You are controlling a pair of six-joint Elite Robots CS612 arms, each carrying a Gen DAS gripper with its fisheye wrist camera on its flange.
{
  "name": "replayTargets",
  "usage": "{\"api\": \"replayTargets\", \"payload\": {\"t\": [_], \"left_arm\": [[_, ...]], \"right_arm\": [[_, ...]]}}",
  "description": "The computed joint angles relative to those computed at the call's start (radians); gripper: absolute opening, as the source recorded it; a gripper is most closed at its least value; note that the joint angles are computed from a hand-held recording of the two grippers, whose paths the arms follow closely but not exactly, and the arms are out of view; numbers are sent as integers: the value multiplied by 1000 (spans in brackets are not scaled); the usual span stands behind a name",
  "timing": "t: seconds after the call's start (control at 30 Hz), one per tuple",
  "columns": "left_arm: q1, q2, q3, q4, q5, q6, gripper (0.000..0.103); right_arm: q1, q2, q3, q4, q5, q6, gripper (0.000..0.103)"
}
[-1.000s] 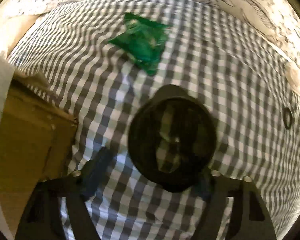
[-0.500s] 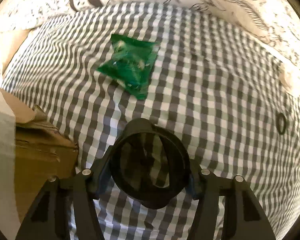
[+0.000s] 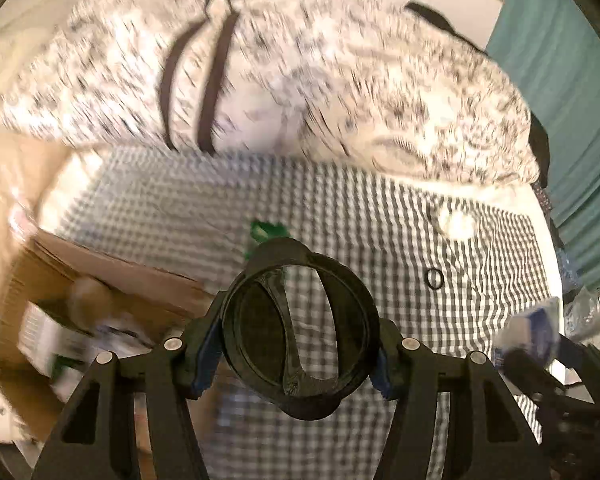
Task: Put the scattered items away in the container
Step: 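Carry the pouch and tissue pack over the box and release both inside, then grasp the green packet with the left gripper while the right grasps the black rubber ring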
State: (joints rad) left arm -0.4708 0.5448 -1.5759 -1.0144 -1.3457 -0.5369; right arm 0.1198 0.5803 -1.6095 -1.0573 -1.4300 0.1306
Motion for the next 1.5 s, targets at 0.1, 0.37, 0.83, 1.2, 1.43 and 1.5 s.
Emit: {"api": "replayTargets", "payload": {"t": [0.1, 0.37, 0.83, 1.2, 1.43, 1.5], "left_arm": [[27, -5, -56, 48, 39, 35, 61], [110, 45, -166, 202, 74, 51, 61], [195, 84, -188, 304, 55, 59, 89], [179, 61, -131, 253, 23, 83, 89], [130, 31, -53, 170, -31, 119, 90], [112, 28, -36, 147, -39, 118, 90]], "right_arm": [[46, -28, 26, -47, 22, -8, 73], [173, -49, 107, -158, 81, 9, 73], [253, -77, 229, -208, 95, 71, 75], [233, -75, 213, -265, 70, 95, 83], [173, -30, 116, -224, 9, 166, 83], [151, -15, 87, -211, -10, 190, 83]]}}
